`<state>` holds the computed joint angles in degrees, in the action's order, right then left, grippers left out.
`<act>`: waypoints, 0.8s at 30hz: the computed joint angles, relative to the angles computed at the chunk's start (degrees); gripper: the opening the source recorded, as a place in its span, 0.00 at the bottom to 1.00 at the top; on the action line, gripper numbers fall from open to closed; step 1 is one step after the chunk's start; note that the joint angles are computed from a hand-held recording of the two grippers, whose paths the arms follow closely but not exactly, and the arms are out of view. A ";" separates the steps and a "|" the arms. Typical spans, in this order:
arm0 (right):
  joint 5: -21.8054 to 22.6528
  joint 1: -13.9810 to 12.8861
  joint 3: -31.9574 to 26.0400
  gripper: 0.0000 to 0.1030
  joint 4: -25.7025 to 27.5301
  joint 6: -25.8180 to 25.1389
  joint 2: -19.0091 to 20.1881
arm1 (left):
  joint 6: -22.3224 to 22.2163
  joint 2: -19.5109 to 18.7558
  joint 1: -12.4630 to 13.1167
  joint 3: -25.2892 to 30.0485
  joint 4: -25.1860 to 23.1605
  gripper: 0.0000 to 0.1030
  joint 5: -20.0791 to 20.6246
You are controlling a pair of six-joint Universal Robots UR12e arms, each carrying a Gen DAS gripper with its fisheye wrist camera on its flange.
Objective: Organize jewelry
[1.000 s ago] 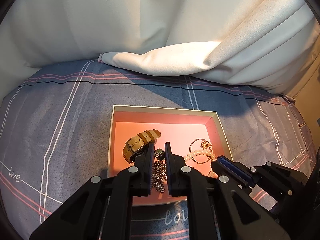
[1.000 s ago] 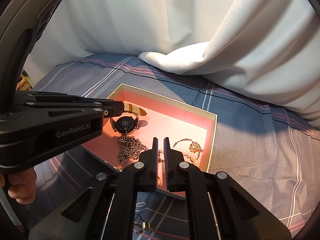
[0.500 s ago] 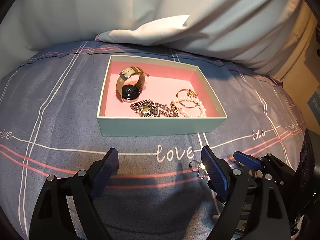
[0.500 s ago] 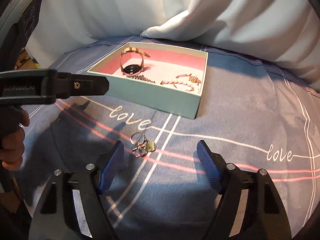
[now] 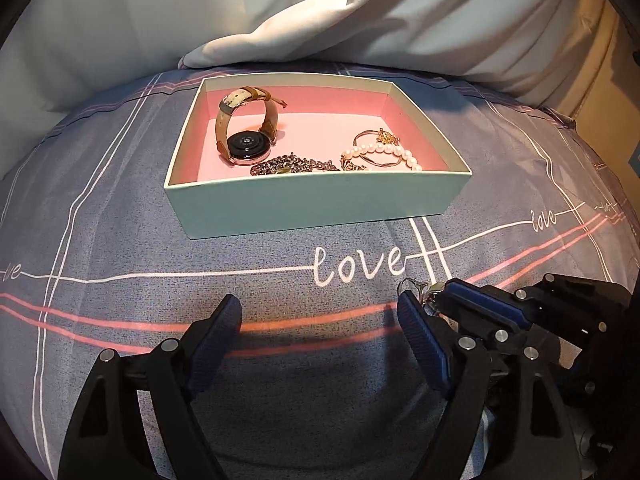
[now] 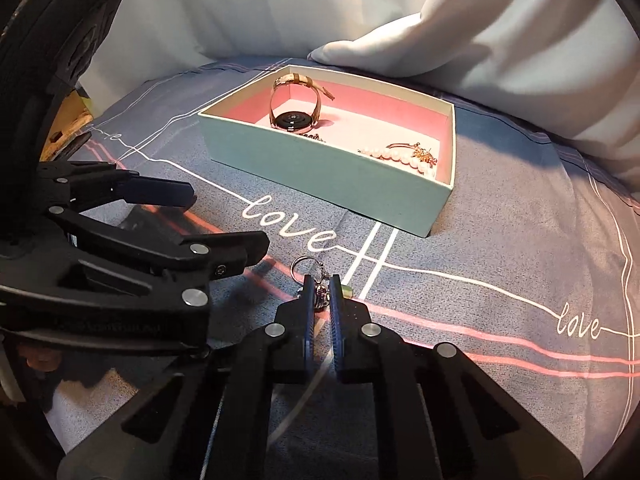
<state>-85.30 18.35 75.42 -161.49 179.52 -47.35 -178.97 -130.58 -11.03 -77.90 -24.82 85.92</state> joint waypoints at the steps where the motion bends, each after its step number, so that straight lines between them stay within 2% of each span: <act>1: 0.20 -0.09 0.23 0.05 -0.05 0.25 -0.16 | 0.03 -0.02 -0.03 -0.04 0.02 0.76 0.04; 8: -0.20 -0.28 2.00 0.03 -1.99 1.57 -1.06 | 1.37 -0.03 -0.61 -0.28 1.27 0.74 1.11; 11: -0.07 -0.37 2.28 0.02 -2.92 1.71 -1.25 | 1.56 0.09 -0.61 -0.39 1.11 0.63 1.56; 13: -0.08 -0.37 2.26 0.02 -3.38 1.82 -1.25 | 1.34 0.19 -0.46 -0.43 0.71 0.52 1.20; 15: 0.72 -0.46 1.97 0.02 -2.40 2.18 -1.24 | 1.26 0.28 -0.37 -0.44 0.24 0.49 1.01; 18: 1.26 -0.46 2.17 0.03 -2.00 3.50 -1.35 | 1.35 0.31 -0.41 -0.57 0.62 0.36 1.47; 19: 0.91 -0.33 2.06 0.10 -1.32 3.29 -1.36 | 1.37 0.34 -0.28 -0.59 0.46 0.21 0.68; 20: 0.39 -0.16 1.88 0.19 -0.85 2.88 -1.29 | 1.33 0.35 -0.19 -0.54 0.15 0.16 0.15; 21: -0.65 0.09 1.56 0.50 0.10 2.40 -1.17 | 1.08 0.30 -0.17 -0.44 -0.14 0.16 0.07; 22: -2.27 0.43 1.18 0.69 0.64 1.89 -0.96 | 0.79 0.28 -0.15 -0.42 -0.17 0.14 0.01; 23: -2.46 0.55 0.82 0.69 1.10 1.18 -0.73 | 0.46 0.27 -0.15 -0.44 -0.07 0.13 0.17; 24: -1.76 0.50 0.47 0.65 1.78 0.86 -0.53 | 0.30 0.28 -0.14 -0.51 0.00 0.13 0.17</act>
